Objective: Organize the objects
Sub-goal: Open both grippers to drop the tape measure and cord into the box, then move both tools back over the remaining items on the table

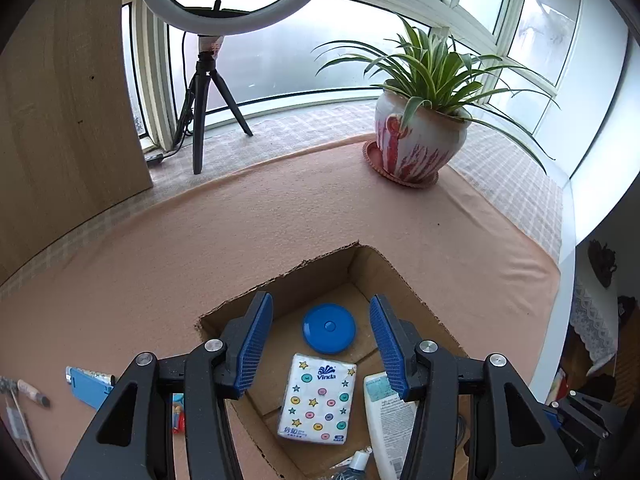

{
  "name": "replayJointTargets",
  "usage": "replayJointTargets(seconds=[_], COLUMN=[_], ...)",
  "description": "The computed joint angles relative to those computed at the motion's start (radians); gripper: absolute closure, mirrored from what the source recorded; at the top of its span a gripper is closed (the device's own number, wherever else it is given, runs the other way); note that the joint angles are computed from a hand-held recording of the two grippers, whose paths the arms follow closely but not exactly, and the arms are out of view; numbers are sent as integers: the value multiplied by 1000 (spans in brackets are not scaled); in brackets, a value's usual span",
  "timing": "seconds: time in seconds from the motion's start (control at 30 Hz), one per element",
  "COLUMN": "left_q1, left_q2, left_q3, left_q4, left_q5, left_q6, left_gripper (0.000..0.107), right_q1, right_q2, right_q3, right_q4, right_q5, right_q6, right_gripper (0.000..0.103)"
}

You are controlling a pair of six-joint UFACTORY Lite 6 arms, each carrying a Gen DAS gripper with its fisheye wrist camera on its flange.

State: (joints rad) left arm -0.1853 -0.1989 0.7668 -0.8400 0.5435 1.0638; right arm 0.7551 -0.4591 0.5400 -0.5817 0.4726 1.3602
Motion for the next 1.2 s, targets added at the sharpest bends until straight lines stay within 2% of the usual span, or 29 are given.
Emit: replayJointTargets(seconds=[0.27,0.53,0.7,0.9,1.1,1.2], left_q1=[168,515,770,1025,1182,1231], left_q2=[-72,-25,132,409,678,775], left_q3=[-28,-20,95,341,637,759], left_q4=[-5,-5,13,65,139,158], left_q5=[105,247,306,324,348,366], left_q6=[71,262,373,423,370,343], left_gripper=[52,50,49,49,49,49], right_q1=[70,141,177,238,247,247], right_q2=[49,165,267,424,599,679], right_q3=[47,132,210,350,510,585], right_q4=[-32,-62,-106,-190,-118,-142], right_q5=[6,-34,-93,-121,-178,-204], right_q6=[64,124,174,233,122,115], right_gripper=[60,56,56,56,56,56])
